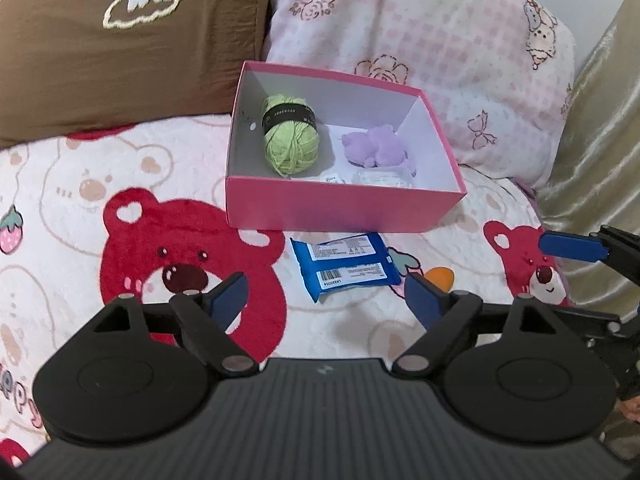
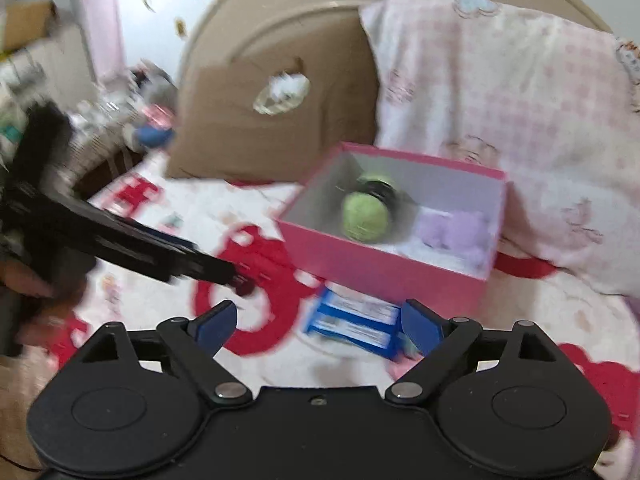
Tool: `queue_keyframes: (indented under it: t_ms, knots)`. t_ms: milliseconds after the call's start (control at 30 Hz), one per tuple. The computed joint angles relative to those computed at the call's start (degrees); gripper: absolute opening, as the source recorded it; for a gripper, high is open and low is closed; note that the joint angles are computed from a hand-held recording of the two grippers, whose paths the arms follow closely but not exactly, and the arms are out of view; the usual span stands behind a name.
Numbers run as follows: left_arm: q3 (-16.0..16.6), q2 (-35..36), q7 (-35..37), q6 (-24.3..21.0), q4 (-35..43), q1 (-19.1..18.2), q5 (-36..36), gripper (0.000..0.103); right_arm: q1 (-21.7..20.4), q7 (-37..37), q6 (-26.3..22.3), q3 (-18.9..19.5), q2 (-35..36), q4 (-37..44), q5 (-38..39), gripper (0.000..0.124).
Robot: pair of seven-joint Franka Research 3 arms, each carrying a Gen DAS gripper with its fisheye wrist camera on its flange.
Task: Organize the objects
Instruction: 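Move the left tool toward the blue wet-wipes pack beside the box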
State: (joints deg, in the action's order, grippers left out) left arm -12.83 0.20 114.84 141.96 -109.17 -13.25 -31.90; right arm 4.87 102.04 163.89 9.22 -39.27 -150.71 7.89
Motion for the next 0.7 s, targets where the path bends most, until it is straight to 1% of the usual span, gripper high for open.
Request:
queue_keyframes:
  t_ms: [100,167,233,267,300,367,433,467,500,633,700]
  knots:
    - [-0.21,0.26,-0.42,2.36,-1.04,-0.15,0.42,0.085,1.16,-0.64,3.09,-0.97,1.01,-0.64,1.10,0.092]
    - [-0.32,0.30,0.08,3.74,-1.81,-0.21,-0.33,0.085,2.67,-1.48,5.06,-2.37,2.11,-1.06,2.61,0.092]
    - [-0.23,0.83,1.94,3.17,-1.60,0.00,-2.94,0.085,5.03,-2.31,6.83,-4.86,3.45,-1.36,5.33,0.092]
    - [-0.20,1.30,2.10,2.31,-1.01,0.15,-2.95,0.085,5.44,-2.19,6.84,-5.62,4.02,-1.28,6.64,0.092]
    - [-0.25,1.61,2.53,1.79,-0.58,0.30,-2.73,0.085,4.64,-1.29,6.21,-5.49,4.62,-1.01,7.50,0.093]
    - [-0.50,1.87,3.21,2.87,-0.59,0.45,-2.94,0.085,2.50,0.04,5.08,-4.71,5.84,-0.62,7.77,0.093]
    - [-0.66,2.47,2.62,3.46,-0.32,0.61,-3.09,0.085,-0.77,1.89,4.49,-2.64,6.95,-0.40,6.25,0.093]
    - [-0.78,2.80,2.57,3.59,-0.16,0.71,-3.32,0.085,-1.72,2.51,4.73,-2.02,7.42,-0.42,5.54,0.093]
    - [-0.92,3.09,2.45,4.11,-0.22,0.78,-3.42,0.085,-2.27,2.84,5.32,-1.72,7.86,-0.52,4.96,0.093]
    - [-1.82,4.63,1.29,8.56,-1.36,0.71,-3.41,0.085,-2.97,3.28,8.47,-1.12,9.59,-0.99,3.62,0.093]
    - [-2.36,5.97,0.85,8.52,-1.09,1.04,-4.51,0.085,-3.41,3.55,8.80,-0.80,10.43,-0.96,3.05,0.093]
